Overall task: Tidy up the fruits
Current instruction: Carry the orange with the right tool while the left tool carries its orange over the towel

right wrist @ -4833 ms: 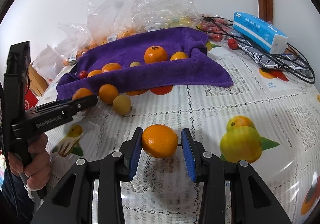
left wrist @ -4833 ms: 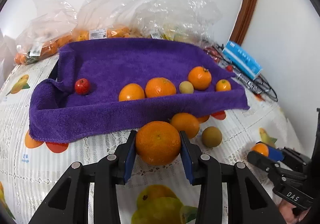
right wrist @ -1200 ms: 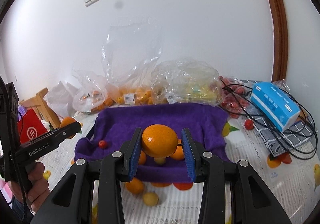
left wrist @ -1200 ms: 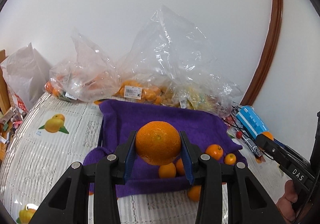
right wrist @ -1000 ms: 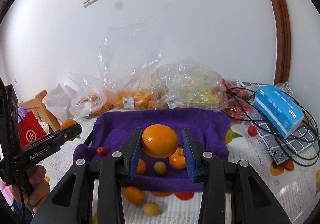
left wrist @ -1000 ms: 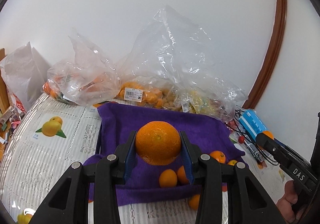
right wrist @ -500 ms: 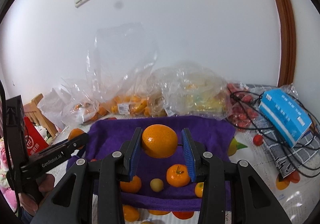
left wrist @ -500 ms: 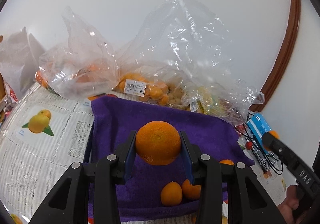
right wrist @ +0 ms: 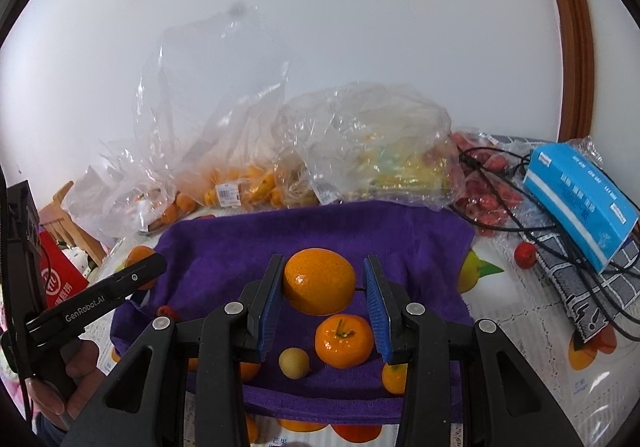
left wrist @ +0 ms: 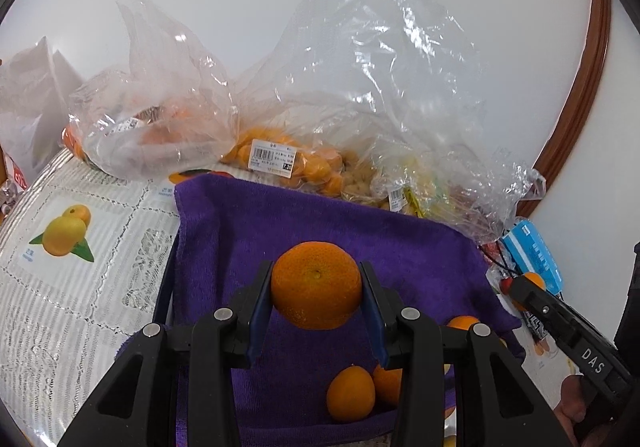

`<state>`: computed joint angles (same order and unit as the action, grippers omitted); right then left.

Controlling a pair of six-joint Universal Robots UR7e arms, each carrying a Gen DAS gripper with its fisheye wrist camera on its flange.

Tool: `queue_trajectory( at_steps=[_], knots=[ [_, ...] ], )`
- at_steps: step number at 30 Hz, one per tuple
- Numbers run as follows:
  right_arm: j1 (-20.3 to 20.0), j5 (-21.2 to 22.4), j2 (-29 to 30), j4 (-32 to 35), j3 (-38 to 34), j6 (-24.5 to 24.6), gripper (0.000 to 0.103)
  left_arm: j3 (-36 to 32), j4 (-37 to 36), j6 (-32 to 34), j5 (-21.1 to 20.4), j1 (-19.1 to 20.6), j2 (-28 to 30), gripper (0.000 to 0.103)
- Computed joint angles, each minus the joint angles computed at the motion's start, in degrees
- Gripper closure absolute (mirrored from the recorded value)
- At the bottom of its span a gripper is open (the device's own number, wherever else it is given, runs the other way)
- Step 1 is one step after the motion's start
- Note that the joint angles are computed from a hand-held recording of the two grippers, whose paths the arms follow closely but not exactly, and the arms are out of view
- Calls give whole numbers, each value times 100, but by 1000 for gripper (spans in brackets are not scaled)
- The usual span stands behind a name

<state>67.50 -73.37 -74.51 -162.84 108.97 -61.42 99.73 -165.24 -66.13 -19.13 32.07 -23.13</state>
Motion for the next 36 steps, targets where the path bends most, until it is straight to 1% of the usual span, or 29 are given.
queue_trajectory(
  at_steps=[8,25,29,36],
  knots=[
    [72,-330,181,-111,25,-131,64,-17,92,-78,-124,83,13,64],
    [139,-706,395,-300,68,-306,64,-129,341,-111,-327,216,45,64],
    [151,-776,440,-308,57,-311,64,-152,424,-143,-368,238,43,64],
    [157,-788,478,-513,117,-400,64,-199,567,-169,-457,285,45,64]
  ],
)
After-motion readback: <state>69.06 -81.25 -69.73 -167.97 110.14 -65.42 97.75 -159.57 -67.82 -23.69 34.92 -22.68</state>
